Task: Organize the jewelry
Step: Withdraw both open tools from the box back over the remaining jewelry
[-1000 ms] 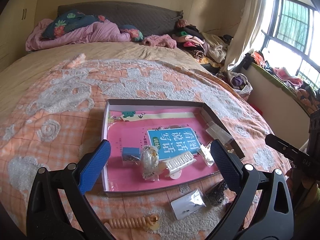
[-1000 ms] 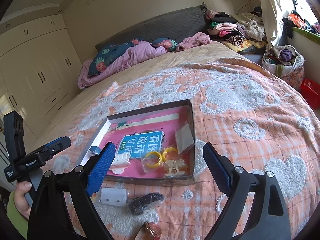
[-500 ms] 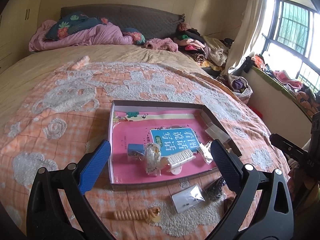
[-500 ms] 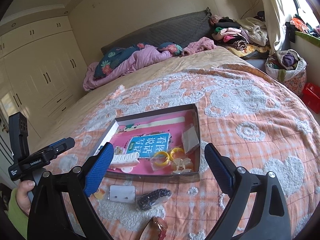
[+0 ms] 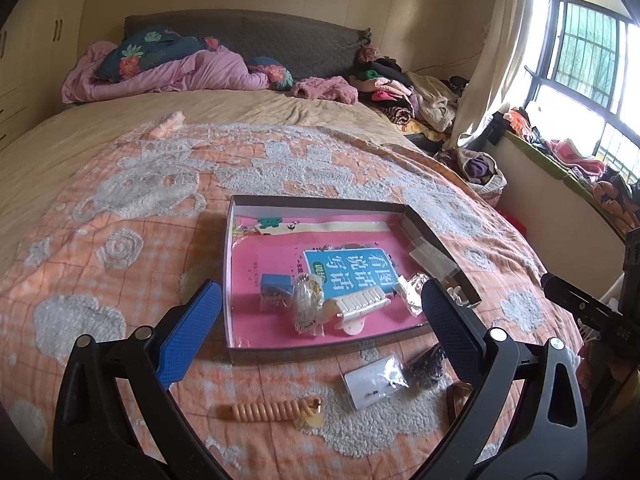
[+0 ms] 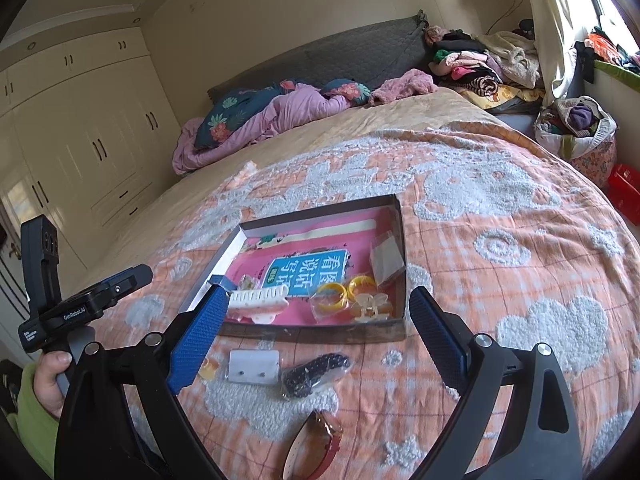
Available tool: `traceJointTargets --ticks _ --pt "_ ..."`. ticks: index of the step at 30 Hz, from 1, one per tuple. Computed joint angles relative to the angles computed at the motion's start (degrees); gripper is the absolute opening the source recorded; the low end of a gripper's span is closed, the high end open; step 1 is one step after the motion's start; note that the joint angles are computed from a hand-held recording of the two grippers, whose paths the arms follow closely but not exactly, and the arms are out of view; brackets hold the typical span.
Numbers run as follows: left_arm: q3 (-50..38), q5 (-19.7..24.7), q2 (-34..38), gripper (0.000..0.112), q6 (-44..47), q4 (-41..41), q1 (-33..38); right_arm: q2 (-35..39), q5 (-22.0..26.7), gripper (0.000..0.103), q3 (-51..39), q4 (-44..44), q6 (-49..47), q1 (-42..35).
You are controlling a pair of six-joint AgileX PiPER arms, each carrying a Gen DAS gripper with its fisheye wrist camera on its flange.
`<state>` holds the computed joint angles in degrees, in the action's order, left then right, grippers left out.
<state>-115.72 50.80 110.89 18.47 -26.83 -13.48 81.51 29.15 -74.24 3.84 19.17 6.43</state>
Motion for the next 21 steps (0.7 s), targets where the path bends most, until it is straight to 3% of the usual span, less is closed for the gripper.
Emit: traceJointTargets --ticks 21 --pt "9.5 -1.0 -4.6 0.093 2.7 2.0 -1.4 -2.4 1.8 0.092 5.6 0.8 -0.3 1.6"
